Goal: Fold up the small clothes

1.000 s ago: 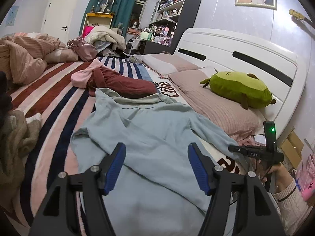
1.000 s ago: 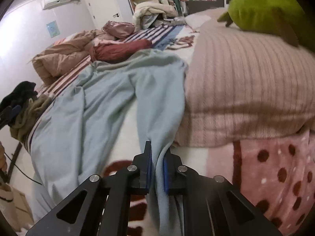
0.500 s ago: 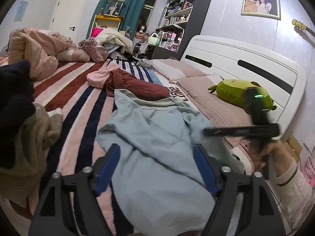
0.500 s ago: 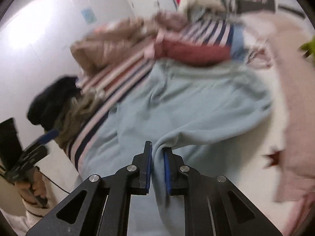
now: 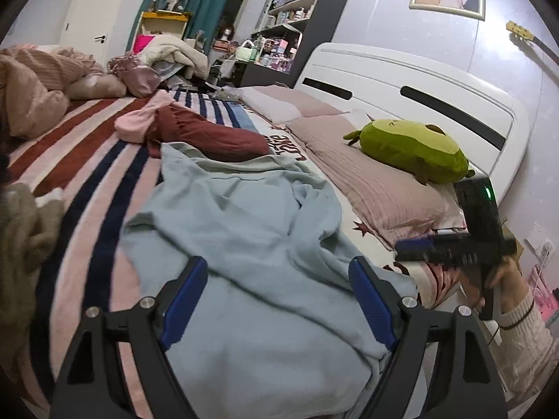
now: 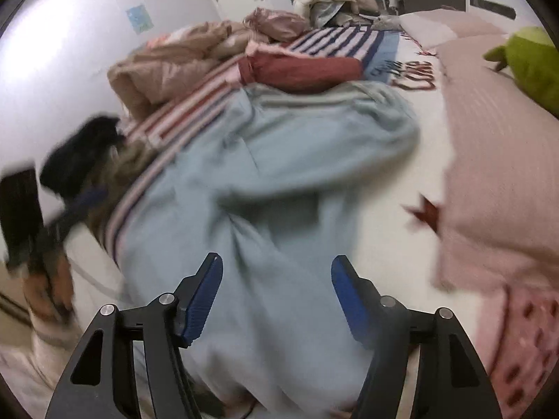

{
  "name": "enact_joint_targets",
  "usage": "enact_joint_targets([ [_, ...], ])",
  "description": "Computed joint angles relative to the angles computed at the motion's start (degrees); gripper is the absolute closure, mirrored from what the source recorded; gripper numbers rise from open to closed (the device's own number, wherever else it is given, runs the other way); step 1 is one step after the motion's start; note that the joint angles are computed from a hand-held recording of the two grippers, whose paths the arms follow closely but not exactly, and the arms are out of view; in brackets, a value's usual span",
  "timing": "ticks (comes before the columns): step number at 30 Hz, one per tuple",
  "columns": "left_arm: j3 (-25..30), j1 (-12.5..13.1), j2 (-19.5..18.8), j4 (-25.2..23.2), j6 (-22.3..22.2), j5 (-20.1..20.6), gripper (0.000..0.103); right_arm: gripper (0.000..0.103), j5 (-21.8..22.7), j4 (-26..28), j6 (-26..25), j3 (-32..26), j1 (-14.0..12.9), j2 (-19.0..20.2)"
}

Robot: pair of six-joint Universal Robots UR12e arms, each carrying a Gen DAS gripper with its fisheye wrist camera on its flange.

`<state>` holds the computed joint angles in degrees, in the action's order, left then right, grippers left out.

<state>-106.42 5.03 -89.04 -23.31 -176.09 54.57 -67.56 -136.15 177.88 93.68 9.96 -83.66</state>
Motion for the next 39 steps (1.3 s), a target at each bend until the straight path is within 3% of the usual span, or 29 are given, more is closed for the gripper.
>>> enact_joint_targets([
  [3,0.9,-1.0,-0.6,-1.0,0.3,0.3,0.023,0.042,-3.4,0.8,-1.4,2.5,0.2,-0.9],
  [6,1.2,-1.9,-0.6,-0.7,0.3,1.8,0.023,0.042,-14.1,-1.9,-1.3,4.7,1.8,-1.0],
  [8,1.1,-2.0,-0.4,-0.8,0.4,1.7,0.023,0.059,-12.7,-6.7,-1.3,7.1,1.7,-1.7],
  [9,1.1,-2.1,-0.4,-1.1,0.8,2.1,0.023,0.086,-10.9,-8.0,-1.4,7.9,1.4,-2.1],
  [10,1.1,-2.3,-0.3,-1.1,1.0,2.8,0.023,0.097,-8.4,-8.5,-1.9,8.4,1.0,-2.4],
  [13,0.7,-2.3,0.1,-1.0,1.0,3.8,0.023,0.098,-10.2,-9.7,-3.7,8.5,2.0,-3.0],
  [16,0.0,-1.6,0.6,-0.5,0.6,2.8,0.023,0.098,-5.0,-11.4,-2.4,8.0,1.8,-3.2],
  [19,-0.6,-1.0,1.1,0.0,0.7,4.0,0.023,0.098,-3.8,-15.1,-3.1,7.3,3.2,-3.0],
  [24,-1.4,0.9,2.2,1.5,0.0,6.0,0.023,0.098,8.5,-16.4,-1.3,3.8,4.8,0.0],
  [30,-1.2,3.3,3.4,2.4,0.1,9.6,0.023,0.098,14.1,-18.1,3.0,-1.4,9.1,6.2],
  [33,-1.3,4.0,4.0,2.6,-0.6,11.6,0.023,0.091,14.0,-13.5,2.2,-4.1,10.3,8.4],
  [35,-1.5,4.5,4.3,2.5,-0.4,11.3,0.023,0.077,14.8,-8.9,0.1,-5.1,10.5,8.9],
  [37,-1.8,4.7,4.4,2.0,0.1,10.5,0.021,0.058,14.4,-9.3,0.9,-4.4,9.8,8.4],
  [39,-2.0,4.4,4.1,0.9,1.0,9.5,0.021,0.057,13.9,-11.4,1.3,-2.6,8.8,7.0],
])
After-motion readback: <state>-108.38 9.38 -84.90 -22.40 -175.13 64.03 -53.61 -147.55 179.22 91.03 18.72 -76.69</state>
